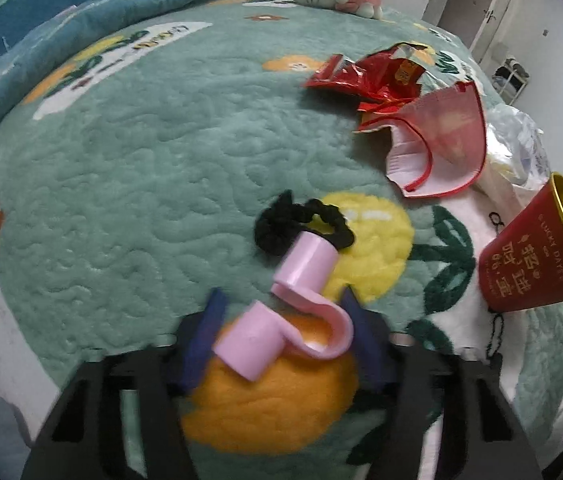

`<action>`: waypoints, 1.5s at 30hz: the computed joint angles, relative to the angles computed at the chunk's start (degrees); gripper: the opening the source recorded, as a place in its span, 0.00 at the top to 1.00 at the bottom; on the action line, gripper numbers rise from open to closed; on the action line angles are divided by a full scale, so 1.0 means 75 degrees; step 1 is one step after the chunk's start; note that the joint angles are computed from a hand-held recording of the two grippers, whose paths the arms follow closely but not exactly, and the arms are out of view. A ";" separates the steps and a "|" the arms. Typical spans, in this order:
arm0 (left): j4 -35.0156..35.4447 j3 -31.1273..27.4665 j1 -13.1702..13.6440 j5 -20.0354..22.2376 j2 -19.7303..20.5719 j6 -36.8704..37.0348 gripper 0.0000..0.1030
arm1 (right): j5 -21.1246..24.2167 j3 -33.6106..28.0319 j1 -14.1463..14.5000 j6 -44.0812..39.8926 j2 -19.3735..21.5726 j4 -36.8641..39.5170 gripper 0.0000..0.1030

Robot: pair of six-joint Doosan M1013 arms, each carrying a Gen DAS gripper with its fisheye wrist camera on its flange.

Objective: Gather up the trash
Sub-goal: 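Grasp the pink plastic clip with the left gripper while the right grasps the red cup, then carry the pink clip and red cup over to the orange bin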

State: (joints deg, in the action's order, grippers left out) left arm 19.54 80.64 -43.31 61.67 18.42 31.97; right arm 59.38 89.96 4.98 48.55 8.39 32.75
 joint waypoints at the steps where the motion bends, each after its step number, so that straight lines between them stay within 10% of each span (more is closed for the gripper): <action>1: -0.0056 0.0027 0.0019 -0.0092 -0.0033 -0.0008 0.45 | 0.0008 0.0001 0.0014 0.0020 0.0014 -0.0030 0.15; 16: -0.0347 -0.0078 -0.0164 -0.0459 -0.0142 0.0144 0.45 | -0.0084 -0.0130 0.0186 -0.0145 0.0271 -0.0192 0.16; 29: -0.0609 -0.0251 -0.0106 -0.0466 0.0008 0.0453 0.45 | -0.0078 -0.0228 0.0266 -0.0374 0.0438 -0.0539 0.59; 45: 0.0045 -0.0782 -0.0596 -0.0033 -0.0001 0.0518 0.45 | 0.0038 -0.0043 -0.0181 -0.0645 -0.0170 0.0078 0.59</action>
State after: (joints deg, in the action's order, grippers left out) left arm 19.88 74.78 -47.77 61.42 18.41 35.85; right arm 59.67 89.64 3.62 43.71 7.12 33.34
